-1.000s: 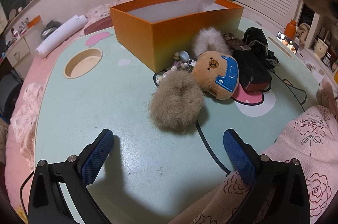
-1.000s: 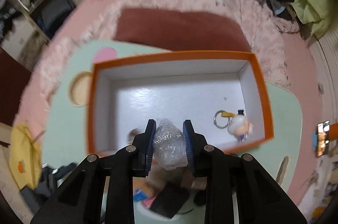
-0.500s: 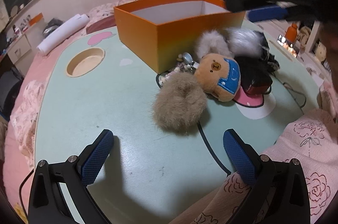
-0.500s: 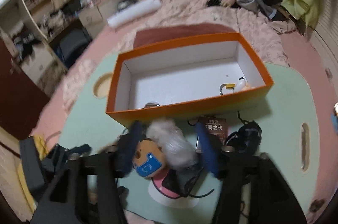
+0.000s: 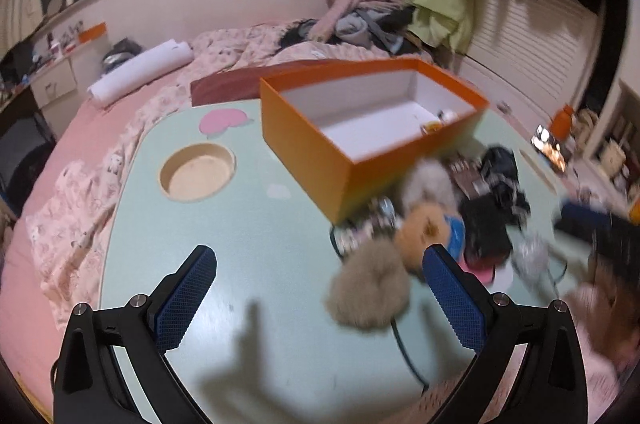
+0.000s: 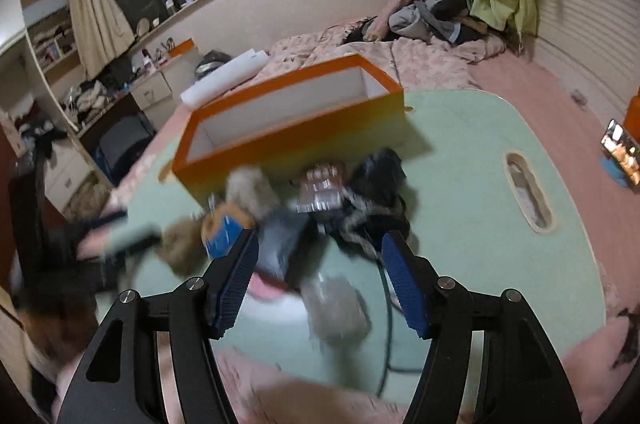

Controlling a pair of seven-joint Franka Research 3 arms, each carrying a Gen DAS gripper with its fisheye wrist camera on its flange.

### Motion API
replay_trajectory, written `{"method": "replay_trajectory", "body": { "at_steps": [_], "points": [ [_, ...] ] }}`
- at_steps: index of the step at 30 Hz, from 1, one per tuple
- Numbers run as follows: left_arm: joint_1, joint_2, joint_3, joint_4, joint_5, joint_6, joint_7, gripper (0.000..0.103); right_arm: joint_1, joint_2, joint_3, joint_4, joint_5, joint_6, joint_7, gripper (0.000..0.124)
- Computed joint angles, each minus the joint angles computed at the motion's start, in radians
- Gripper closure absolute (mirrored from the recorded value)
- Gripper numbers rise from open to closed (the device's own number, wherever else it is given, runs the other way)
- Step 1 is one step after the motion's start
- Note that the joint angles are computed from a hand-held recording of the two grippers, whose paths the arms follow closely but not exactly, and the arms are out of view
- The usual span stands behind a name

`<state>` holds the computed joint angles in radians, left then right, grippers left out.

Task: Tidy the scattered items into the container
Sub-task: 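Set the clear plastic bag on the table and open the right tool, then reach into the box and grasp the white top-hat figure keychain with the left tool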

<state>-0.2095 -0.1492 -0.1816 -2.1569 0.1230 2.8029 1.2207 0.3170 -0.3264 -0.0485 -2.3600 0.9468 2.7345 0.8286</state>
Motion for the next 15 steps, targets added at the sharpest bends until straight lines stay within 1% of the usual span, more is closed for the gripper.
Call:
{"method": "replay_trajectory", "body": {
  "at_steps": [1, 4, 10, 11, 13, 15],
  "points": [
    [0.001, 0.012, -0.002, 0.018, 0.004, -0.013, -0.002, 0.0, -0.001, -0.012, 0.003, -0.019, -0.004, 0.012, -0.008, 0.059],
    [0.017, 0.055, -0.018, 0.083, 0.076, -0.078, -0.042, 0.0, -0.005, -0.038, 0.028, -0.073, -0.062, 0.057, 0.005, 0.059],
    [0.023, 0.157, -0.023, 0.215, 0.184, -0.223, -0.101, 0.0, 0.033, -0.038, 0.018, -0.128, -0.093, 0.074, -0.014, 0.059],
    [0.024, 0.17, -0.02, 0.233, 0.195, -0.236, -0.111, 0.0, 0.034, -0.031, 0.016, -0.125, -0.102, 0.064, -0.011, 0.059],
    [0.029, 0.192, -0.015, 0.263, 0.172, -0.245, -0.095, 0.0, 0.041, -0.025, 0.002, -0.119, -0.085, 0.051, -0.019, 0.059],
    [0.032, 0.217, -0.008, 0.299, 0.192, -0.264, -0.114, 0.0, 0.042, -0.022, -0.006, -0.117, -0.066, 0.045, -0.026, 0.059]
  ]
}}
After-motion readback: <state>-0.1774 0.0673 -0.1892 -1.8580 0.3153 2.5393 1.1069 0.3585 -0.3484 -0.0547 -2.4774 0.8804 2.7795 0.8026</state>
